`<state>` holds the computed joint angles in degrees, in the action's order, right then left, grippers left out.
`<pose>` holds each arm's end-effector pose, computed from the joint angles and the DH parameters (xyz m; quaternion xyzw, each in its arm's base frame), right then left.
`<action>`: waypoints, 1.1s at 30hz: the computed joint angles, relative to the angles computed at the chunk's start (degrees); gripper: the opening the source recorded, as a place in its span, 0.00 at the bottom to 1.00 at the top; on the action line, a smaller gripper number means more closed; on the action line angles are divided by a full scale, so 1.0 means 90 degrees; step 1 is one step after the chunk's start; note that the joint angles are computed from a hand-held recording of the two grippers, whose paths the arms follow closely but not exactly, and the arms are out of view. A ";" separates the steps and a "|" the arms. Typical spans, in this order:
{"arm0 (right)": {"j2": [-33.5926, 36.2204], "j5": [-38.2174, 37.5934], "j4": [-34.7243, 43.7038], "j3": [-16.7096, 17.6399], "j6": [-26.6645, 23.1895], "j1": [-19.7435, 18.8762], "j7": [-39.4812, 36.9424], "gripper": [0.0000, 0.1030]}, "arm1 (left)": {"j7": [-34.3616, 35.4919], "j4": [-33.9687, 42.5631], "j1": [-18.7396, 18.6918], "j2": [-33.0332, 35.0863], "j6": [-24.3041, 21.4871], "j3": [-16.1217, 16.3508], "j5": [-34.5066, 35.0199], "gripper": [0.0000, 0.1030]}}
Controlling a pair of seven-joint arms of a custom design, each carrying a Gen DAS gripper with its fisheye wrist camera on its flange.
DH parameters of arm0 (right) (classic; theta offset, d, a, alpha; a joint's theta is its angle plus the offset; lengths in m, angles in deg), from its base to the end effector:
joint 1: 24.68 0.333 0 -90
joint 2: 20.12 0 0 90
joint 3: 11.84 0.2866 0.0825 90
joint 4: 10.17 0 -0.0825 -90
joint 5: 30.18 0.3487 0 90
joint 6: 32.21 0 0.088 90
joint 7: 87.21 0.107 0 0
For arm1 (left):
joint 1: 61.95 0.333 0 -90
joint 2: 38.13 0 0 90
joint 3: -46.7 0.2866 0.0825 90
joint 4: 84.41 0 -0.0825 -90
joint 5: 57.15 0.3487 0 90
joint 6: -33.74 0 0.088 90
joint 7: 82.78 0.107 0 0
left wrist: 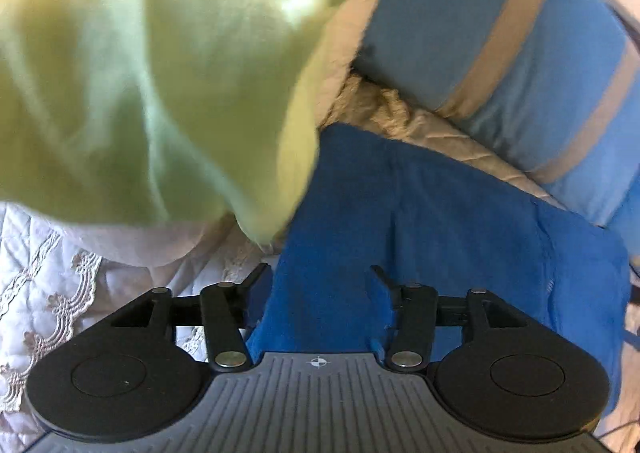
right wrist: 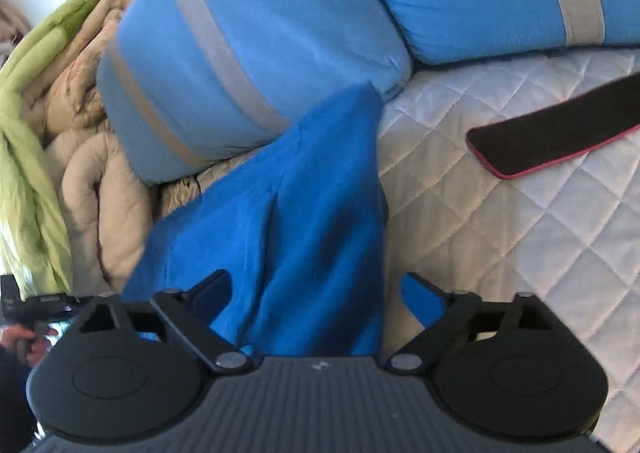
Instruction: Fold clothes
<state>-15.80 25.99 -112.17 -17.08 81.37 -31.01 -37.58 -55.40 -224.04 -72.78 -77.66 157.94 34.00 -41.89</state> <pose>0.5694 -0.0618 0.5253 -0.6776 0.5869 0.0899 0.4339 0.3347 -0.1498 0.5610 -0.8500 0.4500 -0.1855 0.2016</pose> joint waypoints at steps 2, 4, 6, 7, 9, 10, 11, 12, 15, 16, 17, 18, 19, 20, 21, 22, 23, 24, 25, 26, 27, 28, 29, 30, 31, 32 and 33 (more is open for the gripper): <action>-0.0173 -0.0184 -0.0146 -0.0034 0.0028 -0.0018 -0.0229 1.00 | -0.0263 0.0042 0.0070 -0.0109 -0.0117 -0.0243 0.0175 0.62; -0.0403 -0.0332 -0.0301 -0.0087 0.0046 -0.0026 -0.0314 1.00 | -0.0592 0.0154 0.0125 -0.0182 -0.0299 -0.0471 0.0375 0.68; -0.0574 -0.0433 -0.0340 -0.0194 -0.0141 -0.0071 -0.0239 1.00 | -0.0870 0.0304 0.0090 -0.0237 -0.0424 -0.0615 0.0497 0.74; -0.0643 -0.0476 -0.0332 -0.0248 -0.0261 -0.0098 -0.0176 1.00 | -0.1030 0.0430 0.0075 -0.0230 -0.0531 -0.0693 0.0532 0.76; -0.0776 -0.0553 -0.0254 -0.0375 -0.0598 -0.0177 -0.0110 1.00 | -0.1228 0.0767 -0.0030 -0.0150 -0.0750 -0.0877 0.0620 0.77; -0.0834 -0.0572 -0.0202 -0.0432 -0.0724 -0.0215 -0.0166 1.00 | -0.1268 0.0945 -0.0092 -0.0093 -0.0857 -0.0959 0.0684 0.78; -0.0949 -0.0625 -0.0178 -0.0488 -0.0818 -0.0255 -0.0273 1.00 | -0.1228 0.1136 -0.0172 -0.0035 -0.1045 -0.1044 0.0756 0.79; -0.1057 -0.0675 -0.0144 -0.0547 -0.0915 -0.0293 -0.0380 1.00 | -0.1192 0.1345 -0.0244 0.0042 -0.1237 -0.1142 0.0831 0.79; -0.1336 -0.0858 0.0022 -0.0723 -0.1173 -0.0387 -0.0797 1.00 | -0.1224 0.2241 -0.0371 0.0526 -0.1902 -0.1600 0.1142 0.82; -0.1426 -0.0915 0.0071 -0.0782 -0.1249 -0.0416 -0.0928 1.00 | -0.1226 0.2551 -0.0415 0.0702 -0.2123 -0.1748 0.1273 0.83; -0.1541 -0.0969 0.0078 -0.0831 -0.1271 -0.0442 -0.1052 1.00 | -0.1216 0.2877 -0.0467 0.0882 -0.2358 -0.1915 0.1411 0.83; -0.1650 -0.1040 0.0100 -0.0882 -0.1304 -0.0464 -0.1166 1.00 | -0.1216 0.3154 -0.0530 0.1022 -0.2560 -0.2036 0.1507 0.84; -0.1776 -0.1185 0.0092 -0.0899 -0.1270 -0.0483 -0.1223 1.00 | -0.1251 0.3399 -0.0604 0.1168 -0.2673 -0.2144 0.1582 0.84; -0.1899 -0.1329 0.0089 -0.0921 -0.1236 -0.0496 -0.1282 1.00 | -0.1295 0.3599 -0.0704 0.1283 -0.2697 -0.2227 0.1639 0.84; -0.2019 -0.1472 0.0090 -0.0947 -0.1203 -0.0505 -0.1341 1.00 | -0.1423 0.3809 -0.0764 0.1418 -0.2788 -0.2347 0.1715 0.84; -0.2200 -0.1620 -0.0003 -0.0935 -0.1067 -0.0510 -0.1361 1.00 | -0.1552 0.4032 -0.0820 0.1566 -0.2886 -0.2478 0.1804 0.84; -0.2374 -0.1732 -0.0090 -0.0956 -0.0973 -0.0508 -0.1405 1.00 | -0.1681 0.4263 -0.0868 0.1727 -0.3001 -0.2623 0.1913 0.84; -0.2581 -0.1852 -0.0213 -0.0973 -0.0874 -0.0510 -0.1426 1.00 | -0.1804 0.4501 -0.0884 0.1922 -0.3217 -0.2830 0.2106 0.84; -0.2740 -0.1929 -0.0313 -0.1013 -0.0849 -0.0498 -0.1414 1.00 | -0.1934 0.4725 -0.0897 0.2143 -0.3469 -0.3096 0.2367 0.84; -0.2898 -0.2007 -0.0408 -0.1052 -0.0828 -0.0487 -0.1401 1.00 | -0.2060 0.4958 -0.0912 0.2389 -0.3732 -0.3375 0.2647 0.84; -0.3083 -0.2064 -0.0539 -0.1113 -0.0841 -0.0473 -0.1444 1.00 | -0.2169 0.5128 -0.0953 0.2623 -0.3898 -0.3603 0.2911 0.84; -0.3240 -0.2104 -0.0670 -0.1175 -0.0862 -0.0449 -0.1507 1.00 | -0.2305 0.5168 -0.1030 0.2789 -0.3904 -0.3743 0.3120 0.84; -0.3395 -0.2145 -0.0798 -0.1232 -0.0884 -0.0431 -0.1569 1.00 | -0.2515 0.5147 -0.1124 0.2924 -0.3842 -0.3842 0.3269 0.84; -0.3626 -0.2163 -0.1059 -0.1276 -0.0787 -0.0432 -0.1693 1.00 | -0.2724 0.5131 -0.1219 0.3072 -0.3789 -0.3941 0.3432 0.84; -0.3856 -0.2182 -0.1313 -0.1321 -0.0695 -0.0433 -0.1815 1.00 | -0.2924 0.5083 -0.1317 0.3235 -0.3738 -0.4031 0.3603 0.84; -0.4107 -0.2205 -0.1662 -0.1346 -0.0500 -0.0452 -0.1973 1.00 | -0.3120 0.5049 -0.1419 0.3413 -0.3702 -0.4118 0.3784 0.84; -0.4354 -0.2226 -0.2000 -0.1377 -0.0313 -0.0470 -0.2129 1.00 | -0.3291 0.5019 -0.1524 0.3603 -0.3681 -0.4178 0.3937 0.84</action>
